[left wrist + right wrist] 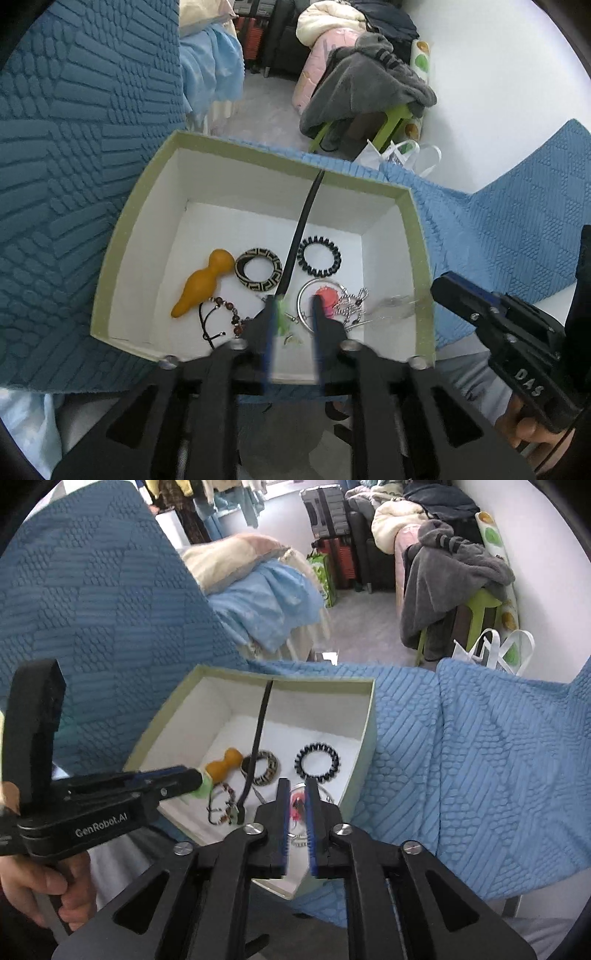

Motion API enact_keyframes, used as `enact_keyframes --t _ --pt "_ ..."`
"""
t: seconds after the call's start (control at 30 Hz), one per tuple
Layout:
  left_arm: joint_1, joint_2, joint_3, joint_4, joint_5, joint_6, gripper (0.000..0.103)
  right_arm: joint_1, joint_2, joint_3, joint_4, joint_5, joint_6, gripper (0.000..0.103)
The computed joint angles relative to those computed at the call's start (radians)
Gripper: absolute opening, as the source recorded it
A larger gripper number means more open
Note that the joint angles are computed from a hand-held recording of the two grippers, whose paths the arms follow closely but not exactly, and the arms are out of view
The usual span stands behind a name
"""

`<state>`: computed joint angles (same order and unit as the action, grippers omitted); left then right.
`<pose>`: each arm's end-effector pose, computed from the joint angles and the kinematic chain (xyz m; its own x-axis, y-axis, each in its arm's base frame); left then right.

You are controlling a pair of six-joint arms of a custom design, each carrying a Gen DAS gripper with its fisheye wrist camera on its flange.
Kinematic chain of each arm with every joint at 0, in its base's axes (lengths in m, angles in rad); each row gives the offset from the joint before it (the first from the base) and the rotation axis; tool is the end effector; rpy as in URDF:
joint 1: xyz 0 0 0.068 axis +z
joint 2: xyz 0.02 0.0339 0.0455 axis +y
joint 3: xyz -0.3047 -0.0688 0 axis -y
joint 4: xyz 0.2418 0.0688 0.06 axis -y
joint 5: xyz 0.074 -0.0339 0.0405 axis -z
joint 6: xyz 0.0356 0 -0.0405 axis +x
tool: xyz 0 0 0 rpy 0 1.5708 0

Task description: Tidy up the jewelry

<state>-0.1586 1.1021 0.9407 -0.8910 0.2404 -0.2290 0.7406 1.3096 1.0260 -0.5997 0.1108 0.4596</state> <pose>0.1808 -0.0375 0.3114 -0.8966 -0.0799 -0.4356 0.0681 0.9470 -0.3139 0.1943 0.1723 0.3133 -0.7857 -0.1210 -0.6067 -0.3016 0.9312 0.2049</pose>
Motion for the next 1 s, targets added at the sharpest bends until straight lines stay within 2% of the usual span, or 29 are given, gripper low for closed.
enact_keyframes --t 0.03,0.1,0.23,0.37,0.67,0.9,1.0 --pt "0.003 -0.011 0.017 -0.013 -0.010 -0.004 0.060 0.000 -0.008 0.016 -0.011 0.006 0.000 0.029" --pt "0.015 -0.042 0.047 -0.029 -0.017 -0.001 0.066 0.007 -0.028 0.042 -0.029 0.026 -0.002 0.033" --pt "0.035 -0.061 0.159 -0.111 -0.009 0.024 0.066 0.031 -0.070 0.134 -0.094 0.065 -0.001 0.034" --pt "0.017 -0.097 0.315 -0.211 -0.050 0.029 0.066 0.103 -0.121 0.250 -0.166 0.168 0.001 0.034" --pt "-0.079 -0.134 0.629 -0.374 -0.170 0.010 0.066 0.374 -0.154 0.507 -0.345 0.510 0.084 0.034" --pt "-0.187 -0.150 0.719 -0.447 -0.280 -0.035 0.066 0.607 -0.169 0.574 -0.504 0.749 0.228 0.034" --pt "-0.261 -0.158 0.721 -0.465 -0.334 -0.080 0.066 0.666 -0.178 0.553 -0.543 0.796 0.296 0.034"
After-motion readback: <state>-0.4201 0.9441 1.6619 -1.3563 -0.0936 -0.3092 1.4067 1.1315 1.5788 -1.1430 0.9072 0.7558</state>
